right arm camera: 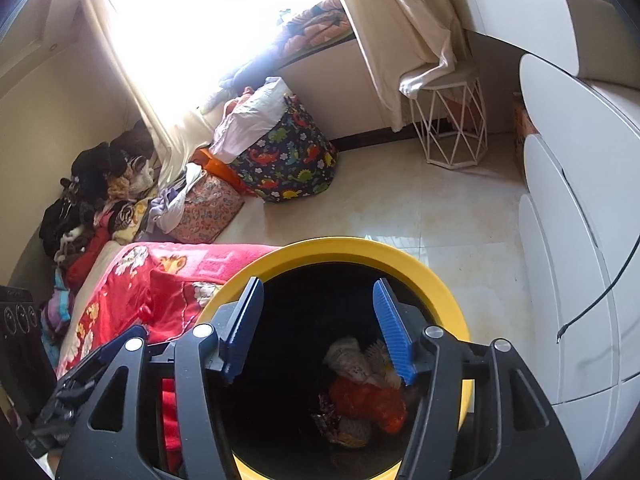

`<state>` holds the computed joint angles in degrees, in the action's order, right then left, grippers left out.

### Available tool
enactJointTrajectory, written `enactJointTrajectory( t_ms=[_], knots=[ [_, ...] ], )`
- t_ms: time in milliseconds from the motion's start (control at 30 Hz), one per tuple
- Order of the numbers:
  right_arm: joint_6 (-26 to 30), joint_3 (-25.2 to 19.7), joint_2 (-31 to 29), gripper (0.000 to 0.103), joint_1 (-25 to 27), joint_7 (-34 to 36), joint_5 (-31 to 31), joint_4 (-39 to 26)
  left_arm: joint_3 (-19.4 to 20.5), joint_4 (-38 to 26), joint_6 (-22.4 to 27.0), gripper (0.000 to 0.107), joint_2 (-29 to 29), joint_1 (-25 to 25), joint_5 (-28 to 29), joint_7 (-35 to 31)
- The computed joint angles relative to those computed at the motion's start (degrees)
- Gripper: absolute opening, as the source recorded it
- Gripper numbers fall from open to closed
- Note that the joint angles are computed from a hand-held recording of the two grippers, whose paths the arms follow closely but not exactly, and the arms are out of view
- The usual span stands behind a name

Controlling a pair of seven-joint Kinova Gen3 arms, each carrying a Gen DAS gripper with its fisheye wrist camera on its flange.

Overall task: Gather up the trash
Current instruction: 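Move both tools back over the bed toward the black packet and red tube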

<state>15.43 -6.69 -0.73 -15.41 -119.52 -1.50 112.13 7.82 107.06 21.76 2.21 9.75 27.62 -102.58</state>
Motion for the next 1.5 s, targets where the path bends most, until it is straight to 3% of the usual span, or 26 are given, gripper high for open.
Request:
enactJointTrajectory(
  t_ms=[233,533,833,1233,1500],
  knots=[
    [0.5,-0.9,0.5,0.061,-1.2,-1.3,2.1,-1.1,-1.5,1.4,-1.2,0.092,-2.1,-0.8,-0.9,1.2],
    [1.5,-2.3,1.4,0.068,-4.6,-7.3,9.2,-3.3,-4.3,3.2,-2.2,0.092,-4.5,-1.9,1.6,-0.8],
    [2.8,-2.7,3.7,0.073,-8.7,-9.0,12.4,-6.4,-6.8,4.7,-3.5,0.092,-6.1,-4.0,-0.3,1.7],
    [5.5,-3.4,11.1,0.075,-14.1,-2.9,8.3,-14.1,-12.5,5.9,-2.9,0.092,-6.7,-10.4,-1.2,2.3],
    [9.1,-4.1,18.7,0.075,-18.2,2.9,5.0,-22.9,-14.4,4.0,3.0,0.09,-3.4,-17.5,-0.3,1.8]
  ],
)
